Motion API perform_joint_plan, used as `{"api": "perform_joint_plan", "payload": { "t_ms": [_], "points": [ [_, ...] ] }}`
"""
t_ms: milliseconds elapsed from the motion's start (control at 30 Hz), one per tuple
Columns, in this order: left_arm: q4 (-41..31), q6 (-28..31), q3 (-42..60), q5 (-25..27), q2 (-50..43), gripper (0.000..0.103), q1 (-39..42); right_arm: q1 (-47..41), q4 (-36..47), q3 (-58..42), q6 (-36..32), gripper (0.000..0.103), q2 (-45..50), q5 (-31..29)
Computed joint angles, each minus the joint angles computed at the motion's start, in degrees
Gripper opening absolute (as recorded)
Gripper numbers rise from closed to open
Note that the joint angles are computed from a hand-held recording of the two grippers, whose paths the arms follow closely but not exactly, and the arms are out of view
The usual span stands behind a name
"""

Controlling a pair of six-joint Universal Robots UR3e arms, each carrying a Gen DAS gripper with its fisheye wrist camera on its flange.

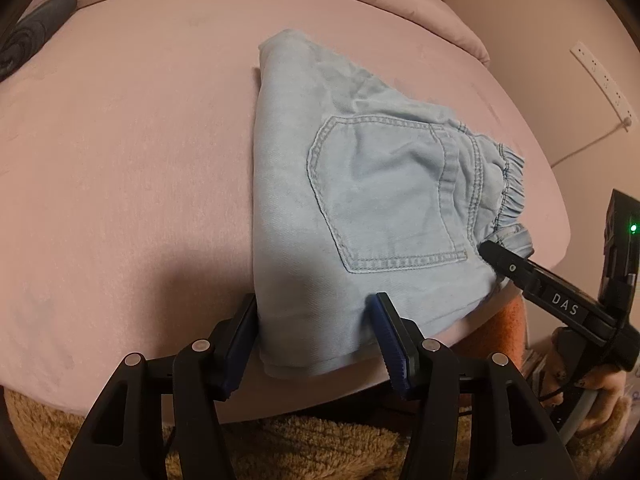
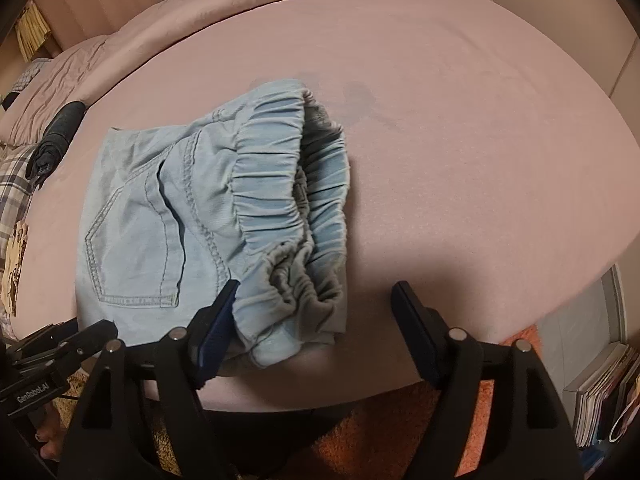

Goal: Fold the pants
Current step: 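Open both grippers and release the folded pants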

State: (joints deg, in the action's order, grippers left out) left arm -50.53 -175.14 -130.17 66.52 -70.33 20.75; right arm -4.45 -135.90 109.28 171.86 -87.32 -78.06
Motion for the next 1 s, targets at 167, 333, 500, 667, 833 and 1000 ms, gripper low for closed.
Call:
{"api": "perform_joint_plan", "payload": {
  "t_ms": [167,333,500,667,833,1000],
  "points": [
    [1.1,1.1,0.2,0.7,2.4,0.072,1.8,-1.2,-0.3,0.4,-0.5,0.084,0.0,1.2],
    [1.1,1.8,2.0,-0.7,2.2,0.082,4.1,-2.9,-0.5,2.0,-1.1,0.086,-1.1,3.3],
    [2.1,1.3,3.6,-1.8,0.5,0.088,4.5,-3.4,-1.2,2.4,-1.6,0.090,-0.9,3.8],
    [3.3,0.8,5.4,-1.0,-2.1,0.089,3.3,-4.0,-2.0,3.1,-1.7,0.094,-1.0,4.2],
    [2.9,-0.1,7.1,-1.0,-3.7,0.090,2.5,-4.4,-2.2,3.3,-2.1,0.098,-1.1,4.3],
    [3.8,-0.8,8.1,-0.2,-5.3,0.090,1.5,-5.7,-1.3,3.1,-3.3,0.099,-1.3,5.3]
  ]
}}
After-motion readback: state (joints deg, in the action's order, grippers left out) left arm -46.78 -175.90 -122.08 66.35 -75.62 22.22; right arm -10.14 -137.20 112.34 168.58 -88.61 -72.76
